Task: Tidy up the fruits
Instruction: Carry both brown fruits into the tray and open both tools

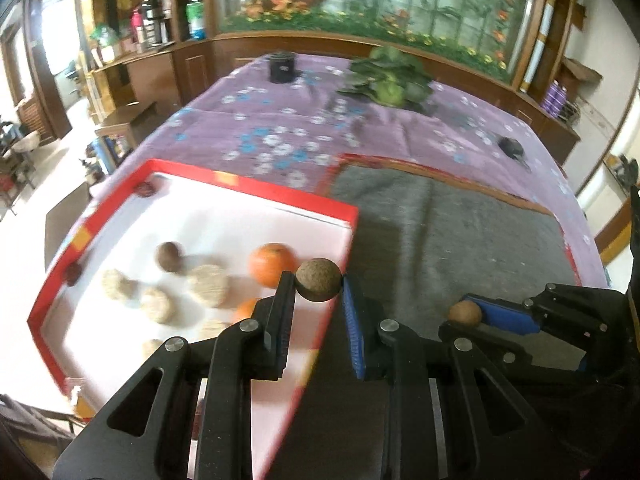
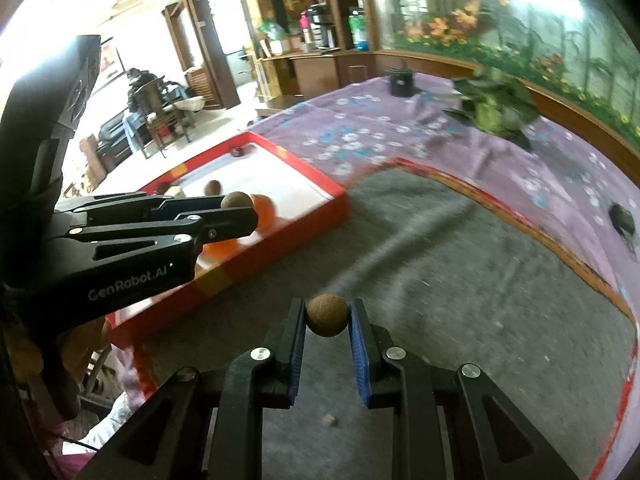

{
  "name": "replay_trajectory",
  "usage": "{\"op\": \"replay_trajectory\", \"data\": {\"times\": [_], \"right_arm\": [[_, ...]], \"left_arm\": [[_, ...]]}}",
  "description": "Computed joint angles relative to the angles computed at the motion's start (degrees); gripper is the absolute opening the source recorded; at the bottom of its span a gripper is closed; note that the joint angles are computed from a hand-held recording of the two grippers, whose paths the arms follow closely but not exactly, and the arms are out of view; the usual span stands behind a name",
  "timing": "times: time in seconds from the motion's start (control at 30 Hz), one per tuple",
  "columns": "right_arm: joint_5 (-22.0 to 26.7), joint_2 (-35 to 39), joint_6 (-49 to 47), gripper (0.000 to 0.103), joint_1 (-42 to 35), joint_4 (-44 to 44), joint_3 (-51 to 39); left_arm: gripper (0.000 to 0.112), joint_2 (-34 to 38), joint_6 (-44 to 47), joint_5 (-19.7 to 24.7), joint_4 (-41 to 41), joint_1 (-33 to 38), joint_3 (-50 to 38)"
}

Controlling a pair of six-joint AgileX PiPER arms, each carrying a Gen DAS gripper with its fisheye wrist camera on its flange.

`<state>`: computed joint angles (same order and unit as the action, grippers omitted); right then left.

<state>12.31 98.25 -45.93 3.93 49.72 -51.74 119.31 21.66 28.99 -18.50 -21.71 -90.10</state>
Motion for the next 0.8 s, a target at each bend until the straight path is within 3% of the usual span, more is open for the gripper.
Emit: {"op": "replay_trajectory", "data": {"times": [0.5, 0.8], "right_arm": [[6.5, 11.71, 14.84, 0.021, 8.25, -15.41, -17.99], [8.31, 15.36, 17.32, 0.021, 9.39, -17.29, -22.3]], "left_arm": [[0.023, 2.44, -5.17, -0.15, 3.66, 7.9, -1.76], [0.023, 4.58, -8.46, -0.12, 7.33, 7.7, -3.73]]}}
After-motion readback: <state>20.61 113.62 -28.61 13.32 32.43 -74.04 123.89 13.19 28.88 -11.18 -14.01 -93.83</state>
